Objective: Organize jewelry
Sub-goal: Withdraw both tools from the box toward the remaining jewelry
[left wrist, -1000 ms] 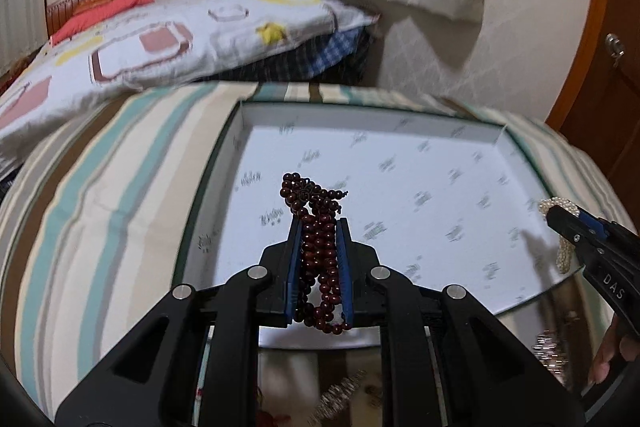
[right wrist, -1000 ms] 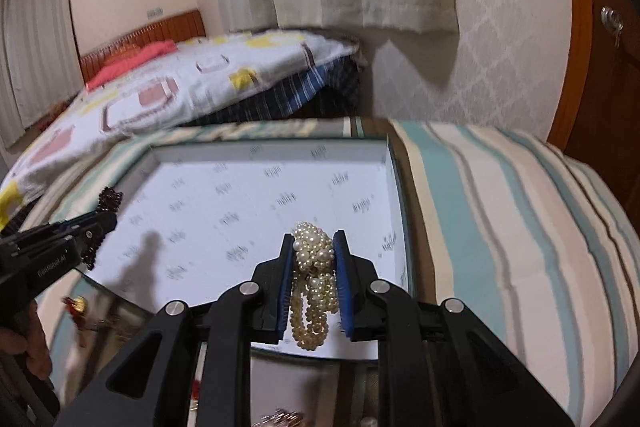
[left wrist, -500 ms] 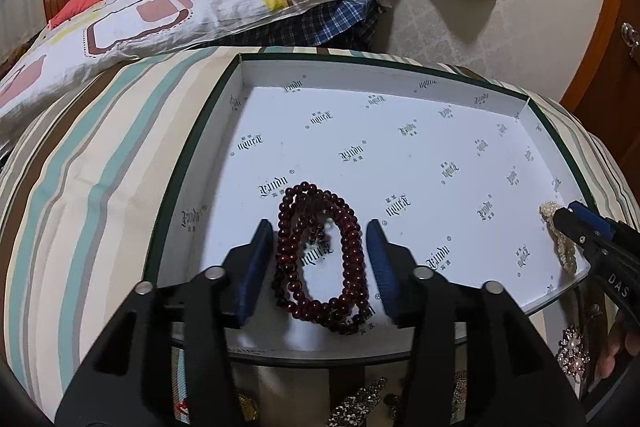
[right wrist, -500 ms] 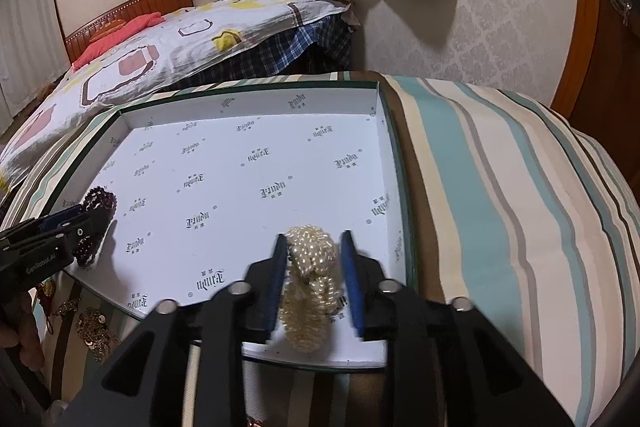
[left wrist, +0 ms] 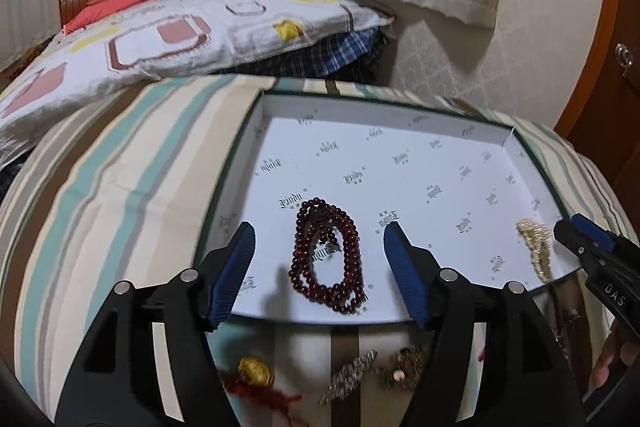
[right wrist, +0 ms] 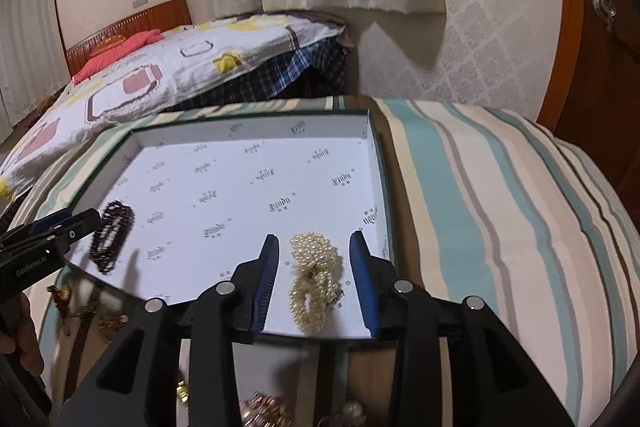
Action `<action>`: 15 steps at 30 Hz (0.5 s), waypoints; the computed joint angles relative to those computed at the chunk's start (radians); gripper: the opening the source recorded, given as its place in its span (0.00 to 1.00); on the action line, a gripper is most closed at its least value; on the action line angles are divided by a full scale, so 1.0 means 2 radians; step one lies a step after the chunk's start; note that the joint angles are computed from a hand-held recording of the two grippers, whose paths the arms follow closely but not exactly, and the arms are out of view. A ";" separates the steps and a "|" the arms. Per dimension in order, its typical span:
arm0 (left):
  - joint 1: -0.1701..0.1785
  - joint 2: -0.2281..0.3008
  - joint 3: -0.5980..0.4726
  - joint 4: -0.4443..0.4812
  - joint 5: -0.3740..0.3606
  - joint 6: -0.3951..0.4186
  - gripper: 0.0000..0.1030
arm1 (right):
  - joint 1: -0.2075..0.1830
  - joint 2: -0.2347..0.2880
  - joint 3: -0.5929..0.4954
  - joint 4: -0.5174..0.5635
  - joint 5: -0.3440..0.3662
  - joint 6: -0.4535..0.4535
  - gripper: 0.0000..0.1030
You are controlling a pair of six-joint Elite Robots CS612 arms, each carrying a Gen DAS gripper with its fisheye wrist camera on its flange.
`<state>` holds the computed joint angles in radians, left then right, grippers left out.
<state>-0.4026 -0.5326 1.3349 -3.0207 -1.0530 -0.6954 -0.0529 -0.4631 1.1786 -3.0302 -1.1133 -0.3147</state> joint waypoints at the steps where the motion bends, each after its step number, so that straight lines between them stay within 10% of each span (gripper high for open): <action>1: -0.002 -0.002 0.004 -0.004 0.006 0.000 0.65 | -0.001 -0.005 0.010 -0.007 0.004 0.001 0.36; 15: -0.039 -0.044 0.105 -0.063 0.068 -0.026 0.66 | -0.012 -0.059 0.142 -0.080 0.029 -0.033 0.36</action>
<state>-0.4808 -0.6212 1.5441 -3.1466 -0.9174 -0.7464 -0.0763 -0.5808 1.4616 -3.1911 -1.0554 -0.3798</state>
